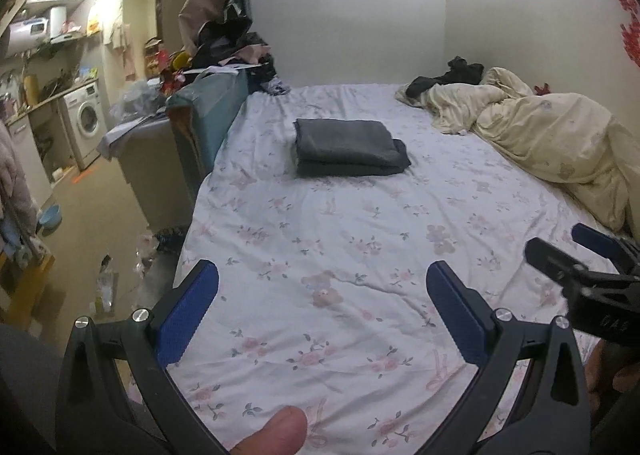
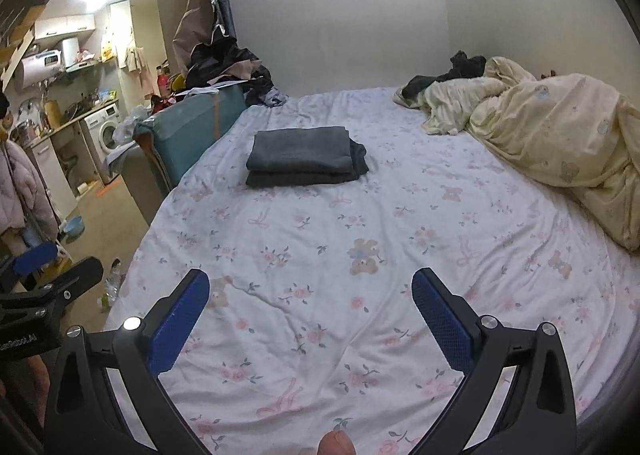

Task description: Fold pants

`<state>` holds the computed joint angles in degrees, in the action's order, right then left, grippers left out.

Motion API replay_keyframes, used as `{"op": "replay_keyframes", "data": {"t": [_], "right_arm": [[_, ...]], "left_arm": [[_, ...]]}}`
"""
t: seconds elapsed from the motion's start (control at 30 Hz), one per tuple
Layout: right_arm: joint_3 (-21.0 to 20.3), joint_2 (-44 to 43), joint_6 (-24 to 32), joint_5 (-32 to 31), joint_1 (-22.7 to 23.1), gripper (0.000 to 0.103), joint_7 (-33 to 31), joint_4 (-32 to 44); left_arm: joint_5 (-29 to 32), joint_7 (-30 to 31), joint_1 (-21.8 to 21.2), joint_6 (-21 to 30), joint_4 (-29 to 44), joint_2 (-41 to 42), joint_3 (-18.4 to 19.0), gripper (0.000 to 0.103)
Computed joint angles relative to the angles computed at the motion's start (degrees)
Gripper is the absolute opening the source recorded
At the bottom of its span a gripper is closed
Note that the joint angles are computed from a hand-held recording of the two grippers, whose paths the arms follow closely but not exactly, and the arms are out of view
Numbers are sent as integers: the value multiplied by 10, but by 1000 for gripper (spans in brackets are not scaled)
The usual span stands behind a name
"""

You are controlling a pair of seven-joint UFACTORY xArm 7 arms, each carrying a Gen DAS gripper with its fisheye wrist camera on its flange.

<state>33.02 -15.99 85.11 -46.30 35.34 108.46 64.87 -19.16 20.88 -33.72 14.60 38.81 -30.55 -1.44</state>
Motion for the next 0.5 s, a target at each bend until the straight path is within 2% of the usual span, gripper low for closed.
{"op": "replay_keyframes", "data": {"t": [0.23, 0.5], "right_arm": [[-3, 3, -6, 6, 2, 103, -3, -2], [-6, 4, -5, 2, 4, 103, -7, -1]], "left_arm": [[17, -42, 32, 6, 10, 12, -22, 102], [12, -27, 9, -4, 3, 2, -2, 102]]}}
